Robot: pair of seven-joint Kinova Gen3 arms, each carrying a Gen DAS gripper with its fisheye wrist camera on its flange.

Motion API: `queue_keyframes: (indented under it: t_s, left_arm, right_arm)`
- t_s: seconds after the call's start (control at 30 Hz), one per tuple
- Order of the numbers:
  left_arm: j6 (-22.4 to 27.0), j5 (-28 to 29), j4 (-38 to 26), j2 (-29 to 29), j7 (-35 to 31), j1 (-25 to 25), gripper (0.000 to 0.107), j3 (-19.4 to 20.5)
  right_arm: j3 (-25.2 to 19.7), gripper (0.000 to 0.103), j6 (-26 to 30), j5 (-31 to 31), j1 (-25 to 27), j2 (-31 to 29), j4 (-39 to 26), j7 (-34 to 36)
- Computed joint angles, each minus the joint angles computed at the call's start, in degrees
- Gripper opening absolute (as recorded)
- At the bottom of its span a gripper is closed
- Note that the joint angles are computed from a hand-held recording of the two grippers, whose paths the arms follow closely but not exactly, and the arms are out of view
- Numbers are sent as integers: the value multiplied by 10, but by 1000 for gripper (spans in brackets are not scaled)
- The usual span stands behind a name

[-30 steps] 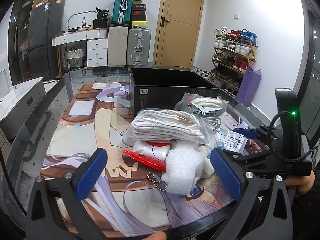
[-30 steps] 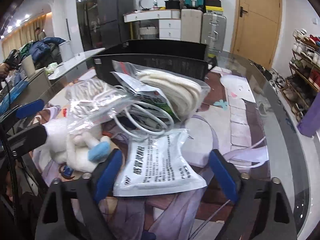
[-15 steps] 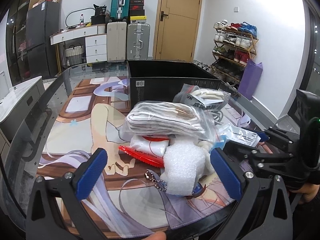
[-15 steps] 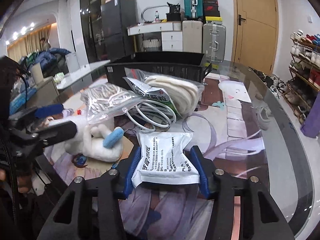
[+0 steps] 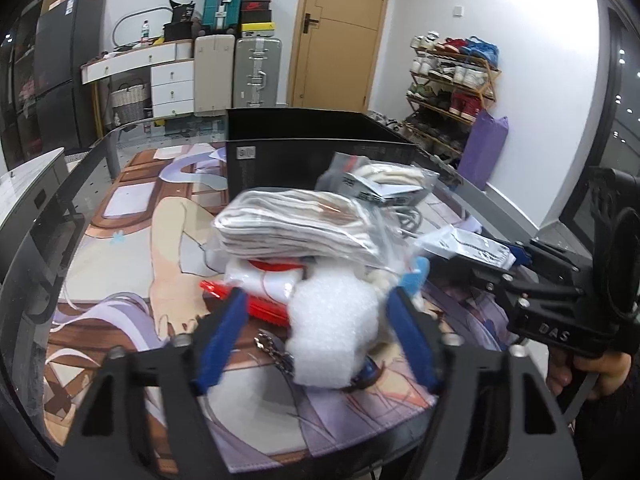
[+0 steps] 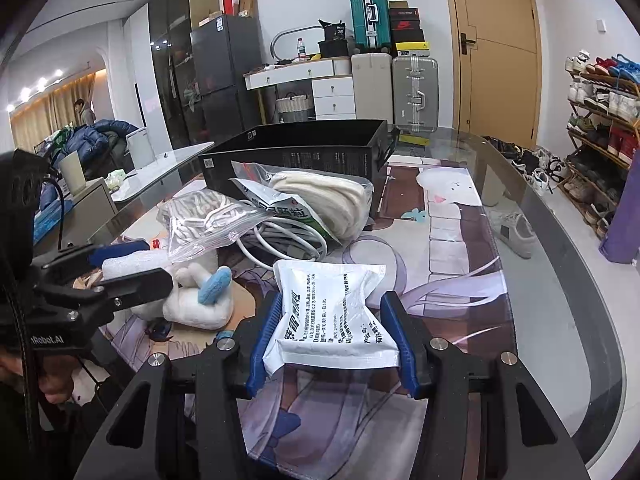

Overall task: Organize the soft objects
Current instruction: 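Grasp the white printed packet with the right tool while the left tool grasps the white foam block, then carry the packet with the right tool while the left tool carries the foam over the black box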

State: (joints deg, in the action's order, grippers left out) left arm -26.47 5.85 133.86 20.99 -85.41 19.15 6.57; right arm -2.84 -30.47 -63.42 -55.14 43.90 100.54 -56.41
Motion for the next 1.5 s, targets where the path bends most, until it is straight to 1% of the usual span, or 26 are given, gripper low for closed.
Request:
queue_keyframes:
  t_s: [0.03,0.07,0.1,0.13,0.17,0.23,0.37,0.57,0.8,0.93,1.07,1.13,1.27,1.4,1.5]
  left_arm:
    - [1,-2,1,-2,0,4,59,-3]
    - [1,5,3,-4,-9,9,52,-5]
    - [0,2,5,-6,-10,7,48,-3]
    - [0,-3,6,-8,-11,5,42,1]
    - [2,1,7,-11,-18,12,37,-4]
    - [-2,18,10,-14,-35,27,37,-11]
    - [-11,-3,23,-22,-19,5,36,6]
    - [-41,-19,54,-43,-1,-9,36,11]
    - [-54,-28,80,-78,10,-18,36,13]
    - [-39,-17,83,-104,6,-15,36,11]
    - [-32,18,85,-131,-20,-2,36,6]
    - [-25,25,80,-139,-26,-4,36,7]
    - [-12,34,67,-144,-36,-9,36,7]
    - [-7,36,49,-136,-40,-15,36,6]
    - [-3,37,33,-126,-38,-20,36,4]
  right_arm:
    - [-8,51,-1,12,7,-2,3,-6]
    - [-6,51,-1,20,5,-2,6,-15]
    - [-3,51,-3,19,2,-2,7,-16]
    - [-3,51,-2,21,1,-2,7,-18]
    - [-3,51,-3,27,2,-2,9,-22]
    - [-3,51,-7,34,0,-4,13,-31]
    - [-4,51,-14,57,1,-7,24,-54]
    - [1,51,-24,63,-10,-8,27,-63]
    - [-9,51,-59,84,-13,-14,44,-83]
    - [-17,51,-81,98,-14,-21,55,-96]
    - [-24,51,-92,107,-12,-29,62,-105]
    - [-25,51,-94,102,-14,-34,63,-103]
    - [-22,51,-97,70,-26,-43,57,-70]
    - [-30,51,-93,51,-23,-56,52,-47]
    - [-32,51,-84,25,-22,-65,41,-16]
